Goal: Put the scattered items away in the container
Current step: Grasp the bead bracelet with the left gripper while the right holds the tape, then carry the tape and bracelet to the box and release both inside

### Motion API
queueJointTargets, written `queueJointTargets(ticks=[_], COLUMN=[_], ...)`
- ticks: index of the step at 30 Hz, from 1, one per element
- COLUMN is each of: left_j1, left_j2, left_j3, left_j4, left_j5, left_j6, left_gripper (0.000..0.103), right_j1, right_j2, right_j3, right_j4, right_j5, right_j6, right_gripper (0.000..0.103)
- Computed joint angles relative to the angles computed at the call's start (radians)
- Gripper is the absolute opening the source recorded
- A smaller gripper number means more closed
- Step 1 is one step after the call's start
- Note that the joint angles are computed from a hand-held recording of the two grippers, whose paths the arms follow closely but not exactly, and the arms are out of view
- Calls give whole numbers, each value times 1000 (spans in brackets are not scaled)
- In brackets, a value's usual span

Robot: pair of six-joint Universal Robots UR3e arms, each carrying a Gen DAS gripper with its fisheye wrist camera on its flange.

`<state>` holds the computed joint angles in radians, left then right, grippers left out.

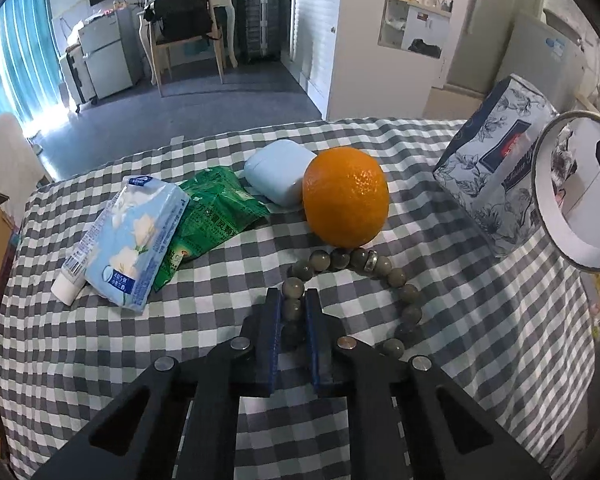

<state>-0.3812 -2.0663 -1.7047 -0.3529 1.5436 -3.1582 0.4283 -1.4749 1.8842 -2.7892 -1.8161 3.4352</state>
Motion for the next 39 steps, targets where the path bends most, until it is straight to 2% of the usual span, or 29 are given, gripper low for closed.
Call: queueJointTargets(ticks=[11,23,32,39], left_j1=[39,148,305,506], left_j2=[165,412,613,748], left_j3=[-104,-209,-280,-289], left_j4=[31,0,-57,-136], left_j5=[-5,-7,-51,-141], left_j6=[18,59,111,178], left_gripper=[11,10,11,11], right_j1=[39,129,202,260], right_j2=[15,97,225,381], right_j3=[-48,-207,-427,-718], right_j4=[2,23,88,205], right_j5=[-13,-31,-36,-38], right_j6=[4,-2,-20,-39], right_gripper=[29,29,29,29])
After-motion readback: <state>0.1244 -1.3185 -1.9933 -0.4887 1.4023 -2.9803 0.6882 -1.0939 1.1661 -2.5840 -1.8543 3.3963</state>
